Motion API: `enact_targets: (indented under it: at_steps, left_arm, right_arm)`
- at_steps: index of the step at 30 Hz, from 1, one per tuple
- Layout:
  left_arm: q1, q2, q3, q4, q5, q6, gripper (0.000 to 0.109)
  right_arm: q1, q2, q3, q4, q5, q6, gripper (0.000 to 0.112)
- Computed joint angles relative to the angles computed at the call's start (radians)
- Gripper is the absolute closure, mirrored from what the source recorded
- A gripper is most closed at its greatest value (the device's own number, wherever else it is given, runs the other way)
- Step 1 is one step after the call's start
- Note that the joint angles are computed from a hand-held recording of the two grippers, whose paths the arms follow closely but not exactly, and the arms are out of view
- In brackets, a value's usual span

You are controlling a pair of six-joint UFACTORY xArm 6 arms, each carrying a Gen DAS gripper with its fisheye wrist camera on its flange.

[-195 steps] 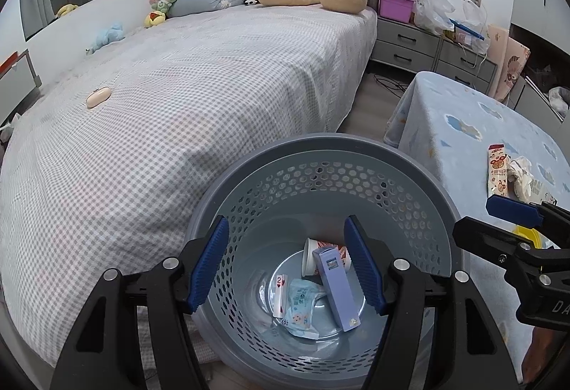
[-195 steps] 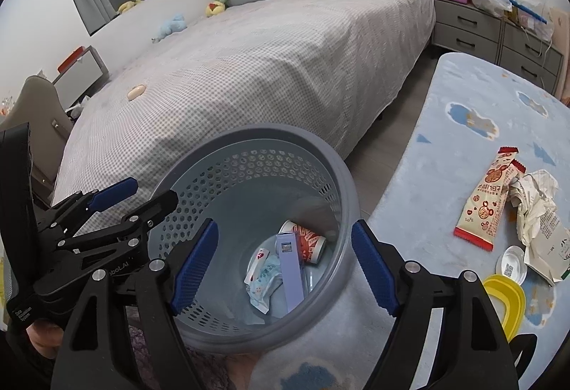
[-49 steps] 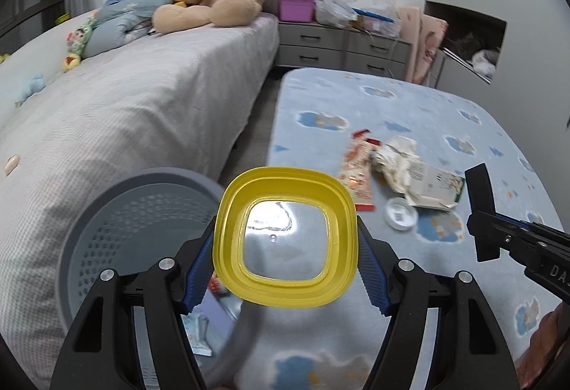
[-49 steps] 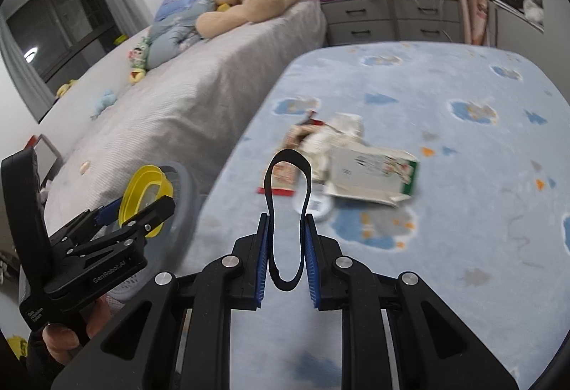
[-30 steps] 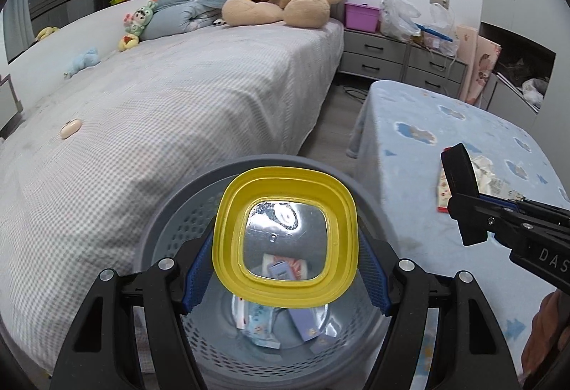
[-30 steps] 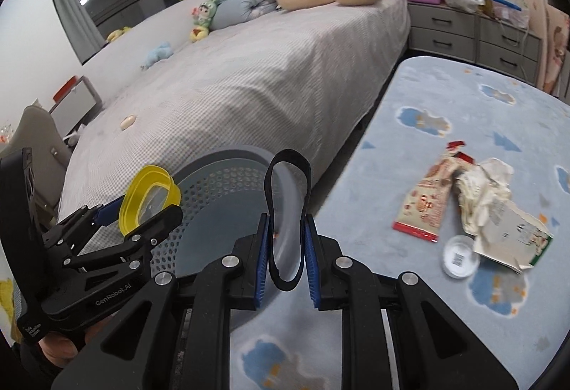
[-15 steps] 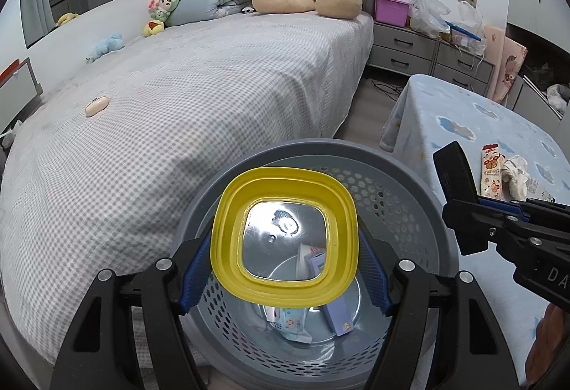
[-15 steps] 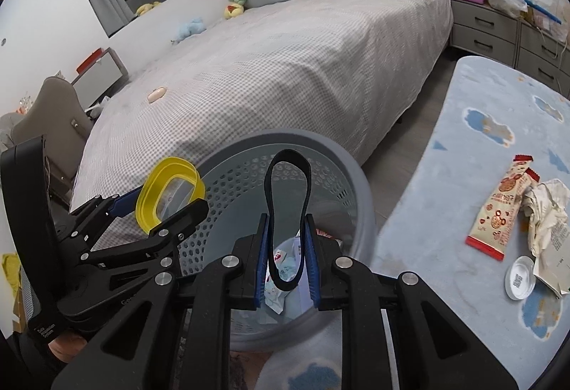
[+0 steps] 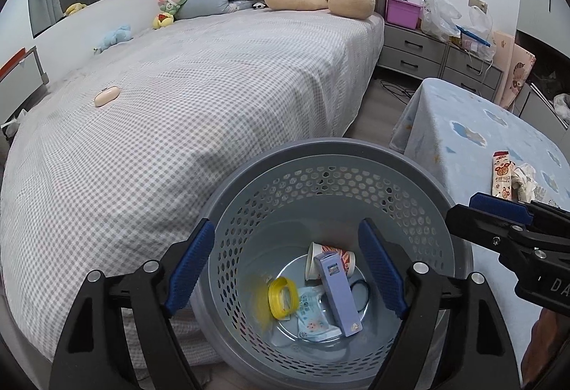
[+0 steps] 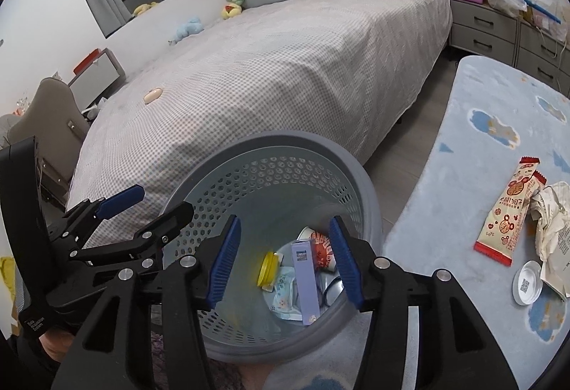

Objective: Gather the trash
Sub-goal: 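Carry lid and band over the wastebasket and open both tools, then move both tools back toward the milk carton and white cup lid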

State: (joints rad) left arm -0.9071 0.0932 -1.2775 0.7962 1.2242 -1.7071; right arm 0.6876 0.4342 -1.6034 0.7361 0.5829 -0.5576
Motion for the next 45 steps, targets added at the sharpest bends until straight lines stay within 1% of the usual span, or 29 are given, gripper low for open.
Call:
enact_targets:
  at_steps: [4, 15, 19, 23, 33, 45]
  left_arm:
    - [0.0, 0.004, -0.003, -0.001, 0.001, 0.004, 0.029]
    - [-0.001, 0.034, -0.033, -0.001, -0.01, 0.021, 0.029]
    - [-0.005, 0.052, -0.057, -0.001, -0.012, 0.034, 0.029]
    - [-0.01, 0.08, -0.092, 0.003, -0.013, 0.051, 0.029]
    - [-0.029, 0.178, -0.216, 0.01, -0.027, 0.111, 0.029]
    - [-0.054, 0.356, -0.452, 0.004, -0.057, 0.219, 0.029]
  right_arm:
    - [0.0, -0.009, 0.013, 0.014, -0.006, -0.013, 0.055]
    - [-0.01, -0.042, 0.058, 0.024, -0.031, -0.027, 0.051]
    - [-0.024, -0.054, 0.074, 0.03, -0.039, -0.025, 0.047]
    - [-0.039, -0.075, 0.099, 0.036, -0.053, -0.027, 0.046]
    - [-0.094, -0.139, 0.191, 0.029, -0.118, -0.013, 0.043]
    - [-0.199, -0.2, 0.311, -0.009, -0.21, 0.076, 0.043]
